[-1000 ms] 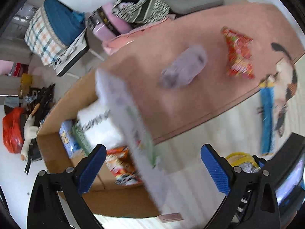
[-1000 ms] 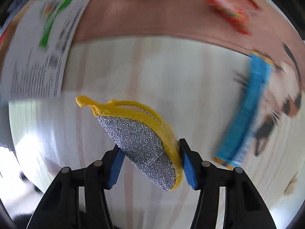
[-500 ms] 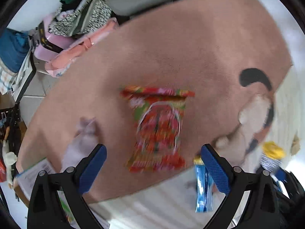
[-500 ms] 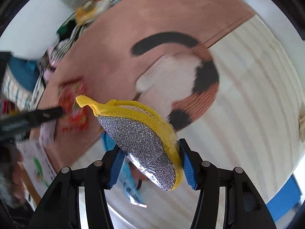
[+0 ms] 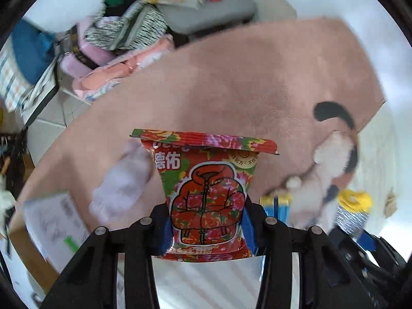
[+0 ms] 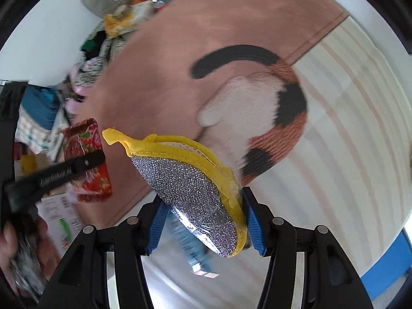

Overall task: Organize soft objects
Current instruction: 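Lower the sponge and red floral bag into the box and release both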

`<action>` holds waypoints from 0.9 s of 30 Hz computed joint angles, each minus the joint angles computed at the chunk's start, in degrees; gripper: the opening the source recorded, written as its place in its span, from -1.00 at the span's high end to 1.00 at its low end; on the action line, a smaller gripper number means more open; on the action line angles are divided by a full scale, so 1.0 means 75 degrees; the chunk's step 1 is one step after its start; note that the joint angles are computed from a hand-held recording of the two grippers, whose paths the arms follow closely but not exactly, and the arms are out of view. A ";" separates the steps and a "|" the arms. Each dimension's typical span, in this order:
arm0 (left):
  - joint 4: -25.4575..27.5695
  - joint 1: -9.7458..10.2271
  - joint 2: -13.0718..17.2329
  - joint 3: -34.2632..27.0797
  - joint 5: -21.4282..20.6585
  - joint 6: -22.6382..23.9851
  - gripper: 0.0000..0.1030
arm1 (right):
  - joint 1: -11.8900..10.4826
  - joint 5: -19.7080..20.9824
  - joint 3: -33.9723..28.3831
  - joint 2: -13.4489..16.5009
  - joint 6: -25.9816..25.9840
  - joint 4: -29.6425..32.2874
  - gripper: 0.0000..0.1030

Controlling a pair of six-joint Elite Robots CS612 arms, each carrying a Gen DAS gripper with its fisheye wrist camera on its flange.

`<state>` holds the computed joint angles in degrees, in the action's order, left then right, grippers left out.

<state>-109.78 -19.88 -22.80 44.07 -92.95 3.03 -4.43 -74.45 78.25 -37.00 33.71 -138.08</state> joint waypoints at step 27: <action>0.0109 0.2913 -0.1253 0.2189 -0.0954 -0.1396 0.21 | 0.2954 0.1633 -0.3971 0.1837 0.0957 0.1815 -0.12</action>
